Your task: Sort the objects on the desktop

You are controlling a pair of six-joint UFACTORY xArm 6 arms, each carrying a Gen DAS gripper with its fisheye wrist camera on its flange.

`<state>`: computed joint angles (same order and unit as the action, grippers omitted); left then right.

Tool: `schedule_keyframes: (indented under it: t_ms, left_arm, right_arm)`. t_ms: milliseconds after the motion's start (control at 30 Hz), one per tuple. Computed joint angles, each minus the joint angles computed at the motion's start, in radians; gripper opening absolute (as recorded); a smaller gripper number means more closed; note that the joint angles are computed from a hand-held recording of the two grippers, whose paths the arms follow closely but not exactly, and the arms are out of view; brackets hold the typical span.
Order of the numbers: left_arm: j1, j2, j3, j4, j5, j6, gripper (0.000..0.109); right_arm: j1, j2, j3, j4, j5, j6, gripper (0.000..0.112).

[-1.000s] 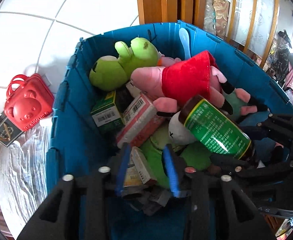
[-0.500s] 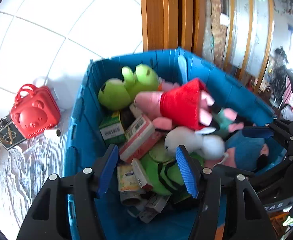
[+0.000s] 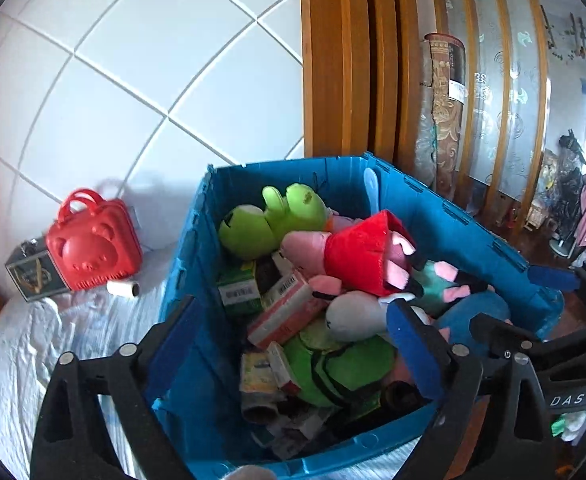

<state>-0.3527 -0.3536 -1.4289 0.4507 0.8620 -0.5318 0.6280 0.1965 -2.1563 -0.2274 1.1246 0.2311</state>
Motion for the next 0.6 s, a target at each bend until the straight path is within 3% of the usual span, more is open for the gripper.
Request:
schedule_keyframes:
  t_ms: [233, 600]
  left_arm:
    - [-0.026, -0.011, 0.001, 0.042, 0.052, -0.036, 0.098]
    - [-0.024, -0.038, 0.021, 0.049, 0.045, -0.067, 0.098]
  right_arm:
    - [-0.006, -0.044, 0.064, -0.003, -0.021, 0.052, 0.103]
    - [0.003, -0.055, 0.089, 0.005, -0.025, 0.07, 0.103]
